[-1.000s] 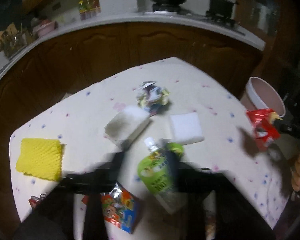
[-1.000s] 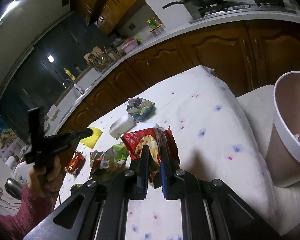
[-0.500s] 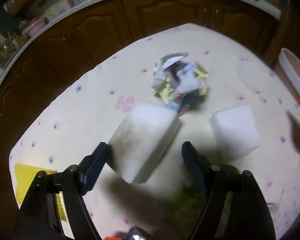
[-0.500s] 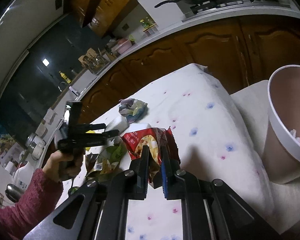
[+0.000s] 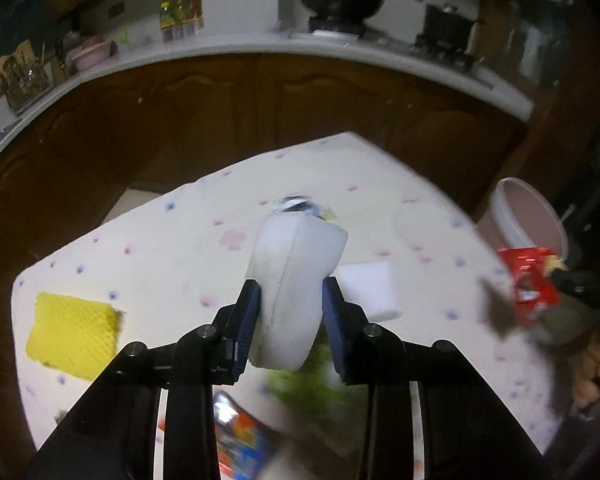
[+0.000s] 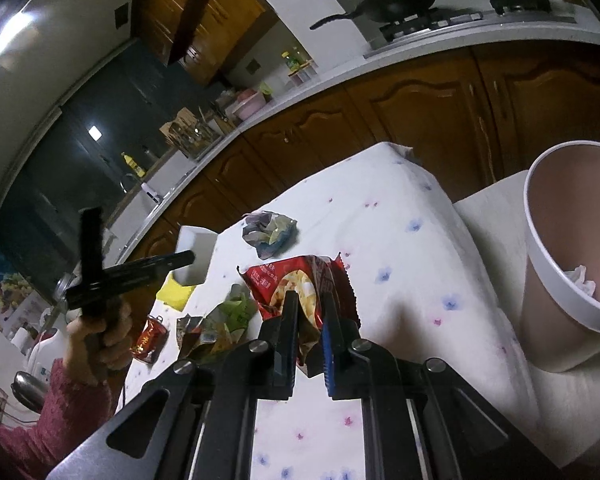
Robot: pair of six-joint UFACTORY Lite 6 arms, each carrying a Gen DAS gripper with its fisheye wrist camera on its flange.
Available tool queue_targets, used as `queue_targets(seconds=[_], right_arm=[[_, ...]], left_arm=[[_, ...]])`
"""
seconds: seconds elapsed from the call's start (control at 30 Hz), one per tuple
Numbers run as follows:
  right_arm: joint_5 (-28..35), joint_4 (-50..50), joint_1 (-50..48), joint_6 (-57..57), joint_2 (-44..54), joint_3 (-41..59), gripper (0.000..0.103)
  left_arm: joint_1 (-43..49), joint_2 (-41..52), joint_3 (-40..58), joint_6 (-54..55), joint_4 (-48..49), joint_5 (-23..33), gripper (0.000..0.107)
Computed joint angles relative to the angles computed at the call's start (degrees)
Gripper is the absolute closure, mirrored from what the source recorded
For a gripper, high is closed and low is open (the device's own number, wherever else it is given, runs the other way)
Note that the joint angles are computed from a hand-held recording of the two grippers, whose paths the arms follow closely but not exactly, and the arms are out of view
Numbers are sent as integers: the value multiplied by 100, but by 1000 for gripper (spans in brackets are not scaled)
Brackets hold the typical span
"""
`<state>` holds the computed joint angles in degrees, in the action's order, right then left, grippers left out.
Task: Collect trash
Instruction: 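Carry the chip bag and foam block over the pink bin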
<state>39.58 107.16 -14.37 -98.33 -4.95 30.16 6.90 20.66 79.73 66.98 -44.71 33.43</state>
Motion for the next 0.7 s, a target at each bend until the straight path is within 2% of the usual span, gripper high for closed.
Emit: queue_targets(seconds=[0.17,0.27,0.47,0.7], right_arm=[[172,-322,-298,209,-450,-231,93],[333,-627,-648,360,-720,-379,93],[757,-1265,-1635,518,-984,-594,93],[1215,-1900,-2885,468,-854,-538,93]], left_arm=[[55,-1040,-928,222,-791,740,77],[-58,-1652,-1455,249,-1187,948,76],[-622,-2335,-2271,130,-1747,757,77],[-1715,-2541,-2850,117,-2372,81,77]])
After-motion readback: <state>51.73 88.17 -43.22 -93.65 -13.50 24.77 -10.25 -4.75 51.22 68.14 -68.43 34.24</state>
